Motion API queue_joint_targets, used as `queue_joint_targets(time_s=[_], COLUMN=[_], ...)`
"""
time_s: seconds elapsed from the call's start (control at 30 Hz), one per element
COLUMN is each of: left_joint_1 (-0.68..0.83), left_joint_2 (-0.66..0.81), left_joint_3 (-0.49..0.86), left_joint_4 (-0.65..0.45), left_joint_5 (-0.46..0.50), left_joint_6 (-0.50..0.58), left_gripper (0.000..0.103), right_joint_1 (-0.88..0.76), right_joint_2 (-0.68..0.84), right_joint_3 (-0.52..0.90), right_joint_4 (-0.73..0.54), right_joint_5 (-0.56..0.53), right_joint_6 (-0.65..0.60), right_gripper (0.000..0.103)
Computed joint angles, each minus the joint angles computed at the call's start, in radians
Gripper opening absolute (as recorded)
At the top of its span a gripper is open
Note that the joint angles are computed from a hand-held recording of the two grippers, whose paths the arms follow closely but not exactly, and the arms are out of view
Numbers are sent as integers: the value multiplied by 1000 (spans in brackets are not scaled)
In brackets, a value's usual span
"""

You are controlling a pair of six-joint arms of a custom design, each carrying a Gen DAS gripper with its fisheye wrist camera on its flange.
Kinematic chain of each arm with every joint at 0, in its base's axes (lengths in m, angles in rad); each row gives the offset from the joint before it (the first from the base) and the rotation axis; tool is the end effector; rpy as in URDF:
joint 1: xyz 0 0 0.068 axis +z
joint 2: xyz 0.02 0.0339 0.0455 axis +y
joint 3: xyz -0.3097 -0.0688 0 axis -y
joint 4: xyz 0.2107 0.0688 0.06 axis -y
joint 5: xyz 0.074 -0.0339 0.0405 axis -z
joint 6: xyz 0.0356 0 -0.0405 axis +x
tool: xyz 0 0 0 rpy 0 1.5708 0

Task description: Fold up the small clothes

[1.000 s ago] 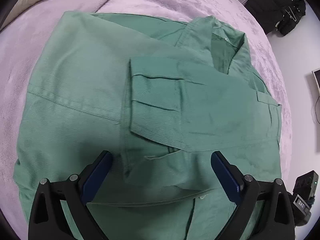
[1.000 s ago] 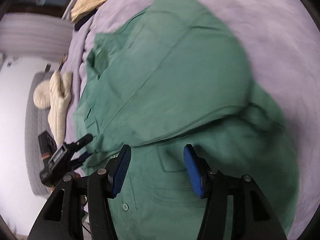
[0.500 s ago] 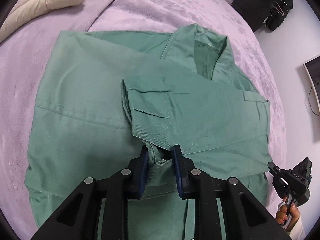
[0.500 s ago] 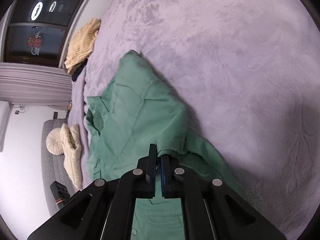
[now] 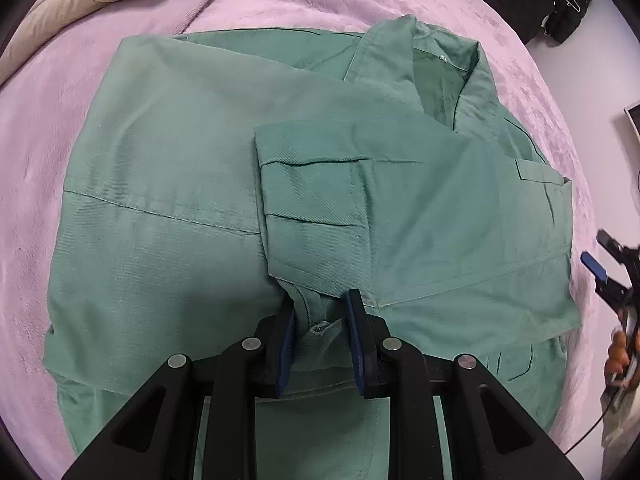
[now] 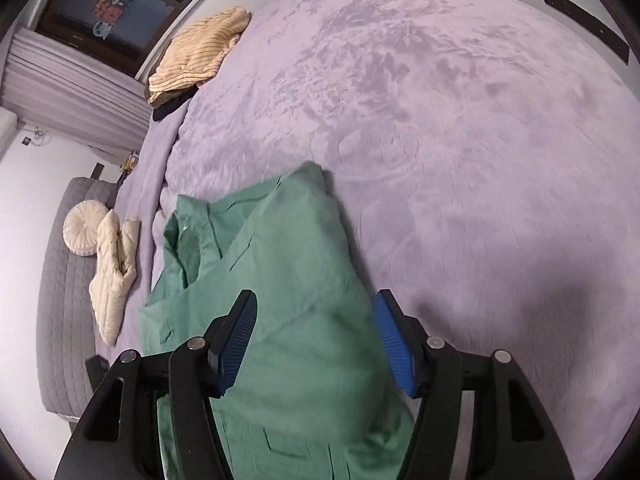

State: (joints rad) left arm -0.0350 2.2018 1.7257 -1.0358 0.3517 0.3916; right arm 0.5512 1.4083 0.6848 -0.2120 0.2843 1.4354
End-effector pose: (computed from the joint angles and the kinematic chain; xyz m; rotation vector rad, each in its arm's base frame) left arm 0.4231 -0.0271 0.2131 0.6460 2.9090 -0.5055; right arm 0.2026 0.1129 0.2375 1.1851 2.2265 0.4972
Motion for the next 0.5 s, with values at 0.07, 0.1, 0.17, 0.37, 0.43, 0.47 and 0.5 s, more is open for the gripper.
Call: queue_joint_targets(time_s=[0.07,0.1,0.17,0.37,0.43,0.47,0.5], left_joint_1=[-4,-7,-10,1,15,23,24], left_joint_2=[1,1,-2,-29,-13,-9,-13], left_joint_3=[4,8,20,-21,-31,-22,-16], left_joint_4=[1,0,-5,54,60,51,51], left_joint_5=[-8,-12,-11,-42,-41,-29,-40], left_joint_6=[-6,-12,-21,-14,-24,-28,-28], left_gripper=[25,25,25,25,25,25,25], right_joint_1=[-130,-160,-191,-163,-179,-171,-160], right_joint_2=[75,110,178,224,217,196,179], right_joint_3=[-24,-22,10,71,27,8,7], right_joint_4=[135,162,171,8,51,64,46], right_joint_5=[-126,-164,-231,-139,-153,-144,-129], right_joint_6=[-89,-106,-150,-219,-195,-154,-122], right_gripper=[65,61,1,3,4,4,5])
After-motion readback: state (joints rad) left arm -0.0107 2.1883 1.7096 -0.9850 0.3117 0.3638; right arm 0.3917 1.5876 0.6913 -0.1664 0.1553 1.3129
